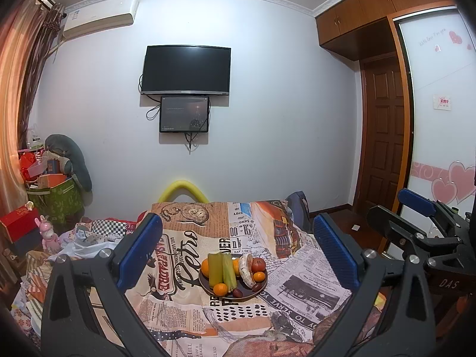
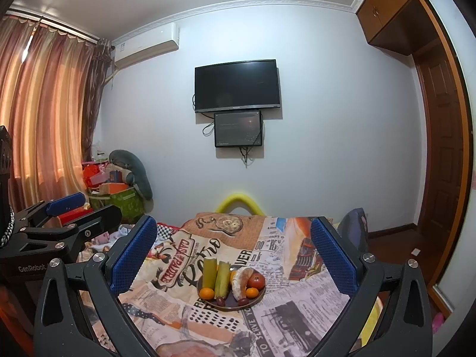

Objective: Organize fruits

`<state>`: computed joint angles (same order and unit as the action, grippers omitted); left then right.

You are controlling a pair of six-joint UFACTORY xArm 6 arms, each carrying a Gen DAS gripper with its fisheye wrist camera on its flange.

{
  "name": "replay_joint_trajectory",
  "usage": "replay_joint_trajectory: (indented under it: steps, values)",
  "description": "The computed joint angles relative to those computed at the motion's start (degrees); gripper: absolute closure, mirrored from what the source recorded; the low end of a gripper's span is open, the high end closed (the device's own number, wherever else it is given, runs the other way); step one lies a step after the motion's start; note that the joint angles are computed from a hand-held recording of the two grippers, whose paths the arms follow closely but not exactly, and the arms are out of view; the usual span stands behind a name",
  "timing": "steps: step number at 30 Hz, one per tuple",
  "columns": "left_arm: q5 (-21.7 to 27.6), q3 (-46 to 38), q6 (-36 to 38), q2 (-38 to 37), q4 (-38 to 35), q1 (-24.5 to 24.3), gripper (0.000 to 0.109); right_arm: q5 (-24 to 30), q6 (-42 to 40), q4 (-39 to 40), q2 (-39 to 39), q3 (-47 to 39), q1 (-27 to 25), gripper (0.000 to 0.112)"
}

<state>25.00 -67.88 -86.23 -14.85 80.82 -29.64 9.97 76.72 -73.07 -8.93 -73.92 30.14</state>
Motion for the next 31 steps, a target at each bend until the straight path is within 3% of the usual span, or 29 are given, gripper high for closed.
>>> replay_joint_trajectory:
  steps: [31]
  values:
    - [-5.01,0.43,2.43,0.31,-3.36,2.32,0.006,0.97,-1.12,1.29,-0.29,0.55,0.13,0.009]
